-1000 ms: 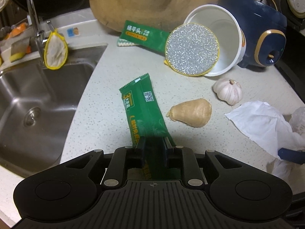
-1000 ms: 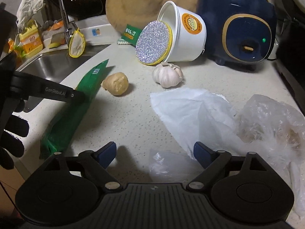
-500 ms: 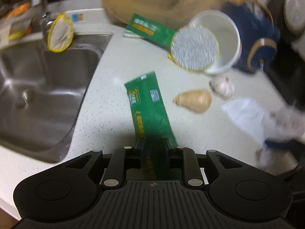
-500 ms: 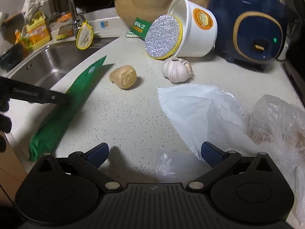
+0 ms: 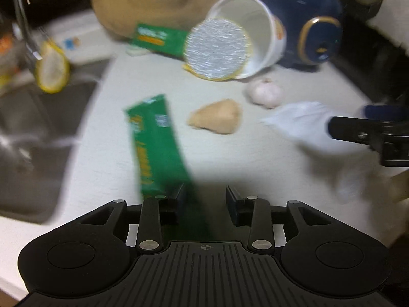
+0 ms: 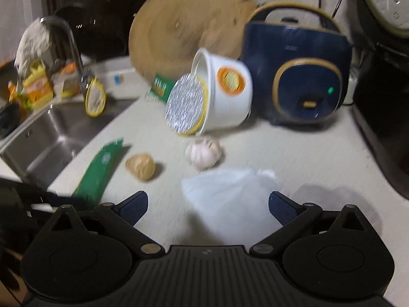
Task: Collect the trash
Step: 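Grasp the green snack wrapper with the left gripper and lift it, then grasp the ginger root with the right gripper while the left gripper holds the wrapper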
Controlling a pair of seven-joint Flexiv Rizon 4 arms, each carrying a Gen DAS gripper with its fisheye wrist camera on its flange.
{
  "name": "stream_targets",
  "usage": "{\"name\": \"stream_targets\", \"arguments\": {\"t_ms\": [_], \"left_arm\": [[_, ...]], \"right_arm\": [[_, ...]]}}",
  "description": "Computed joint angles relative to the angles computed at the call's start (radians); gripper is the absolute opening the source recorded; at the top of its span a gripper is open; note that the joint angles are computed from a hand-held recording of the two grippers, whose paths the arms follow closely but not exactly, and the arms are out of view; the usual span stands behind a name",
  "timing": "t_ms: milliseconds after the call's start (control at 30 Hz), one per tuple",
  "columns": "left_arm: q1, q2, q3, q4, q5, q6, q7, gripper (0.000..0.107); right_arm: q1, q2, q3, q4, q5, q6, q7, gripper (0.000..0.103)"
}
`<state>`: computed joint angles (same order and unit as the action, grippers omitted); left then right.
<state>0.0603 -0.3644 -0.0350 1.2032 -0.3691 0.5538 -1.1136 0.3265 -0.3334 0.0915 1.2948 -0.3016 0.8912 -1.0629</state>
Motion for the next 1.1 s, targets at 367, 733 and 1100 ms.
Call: {"name": "stream_targets", "arguments": {"t_ms": [367,733,1100], "left_arm": [[-0.004,-0.008,0.058,-0.015,0.06,0.121,-0.218,0.035],[-0.004,-0.058,0.023,-0.083,0.127,0.036,-0.161,0.043],[0.007,0.042,0.043,0.062,0.06,0.17,-0.286,0.011]], "right_arm": [[-0.009,0.003,-0.012,0.026,-0.026,0.038,0.028,0.101],[-0.02,-0.039,0.033,-0.025,0.066,0.065,-0.141,0.102],[-0.018,-0.251,0.099,-0.379,0.245,-0.072,-0.441,0.101]]}}
